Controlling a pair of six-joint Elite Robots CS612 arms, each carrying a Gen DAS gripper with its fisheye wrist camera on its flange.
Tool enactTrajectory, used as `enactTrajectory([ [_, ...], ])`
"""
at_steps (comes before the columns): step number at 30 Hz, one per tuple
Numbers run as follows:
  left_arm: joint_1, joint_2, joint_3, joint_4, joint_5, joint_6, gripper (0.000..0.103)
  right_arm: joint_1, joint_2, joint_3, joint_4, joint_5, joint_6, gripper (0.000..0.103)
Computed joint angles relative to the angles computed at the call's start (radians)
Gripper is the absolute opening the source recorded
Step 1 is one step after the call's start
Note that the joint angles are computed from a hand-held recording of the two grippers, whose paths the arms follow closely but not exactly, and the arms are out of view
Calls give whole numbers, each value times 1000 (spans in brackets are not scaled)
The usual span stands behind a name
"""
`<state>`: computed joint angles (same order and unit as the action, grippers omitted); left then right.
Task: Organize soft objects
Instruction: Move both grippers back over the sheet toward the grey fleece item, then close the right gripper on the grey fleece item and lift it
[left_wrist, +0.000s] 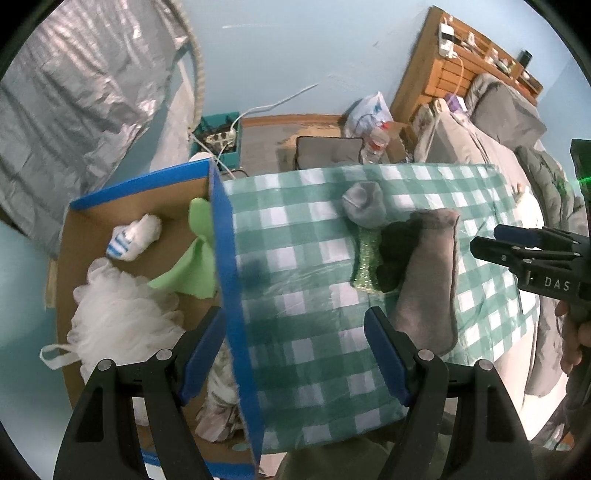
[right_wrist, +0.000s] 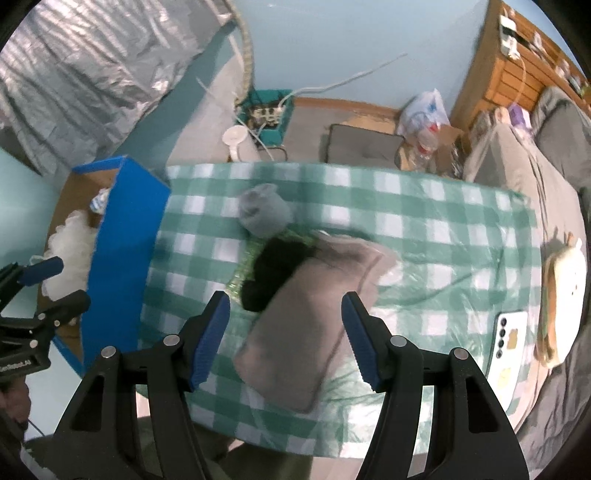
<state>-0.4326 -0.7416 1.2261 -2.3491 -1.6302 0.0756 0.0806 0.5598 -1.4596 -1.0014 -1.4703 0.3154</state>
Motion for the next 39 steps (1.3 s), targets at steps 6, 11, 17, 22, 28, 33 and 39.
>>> enactTrajectory([
  [6, -18, 19, -20, 12, 7, 41, 78, -18, 22, -29, 34, 14, 32, 62],
  [11, -26, 39, -44, 33, 7, 51, 78, -33, 41, -44, 52, 50, 55, 62],
  [17, -34, 63, -63, 45, 9, 68, 78, -45, 63, -43, 59, 101, 79, 62],
  [22, -38, 82, -74, 44, 3, 80, 78, -49, 78, -37, 55, 129, 85, 62],
  [28, -35, 108, -103, 68, -16, 74, 78, -53, 89, -29, 45, 154, 89, 62],
  [33, -33, 126, -126, 95, -10, 62, 78, -51, 87, -7, 51, 142, 101, 62],
  [39, -34, 143, -149, 124, -6, 53, 78, -49, 83, 16, 56, 134, 100, 62],
])
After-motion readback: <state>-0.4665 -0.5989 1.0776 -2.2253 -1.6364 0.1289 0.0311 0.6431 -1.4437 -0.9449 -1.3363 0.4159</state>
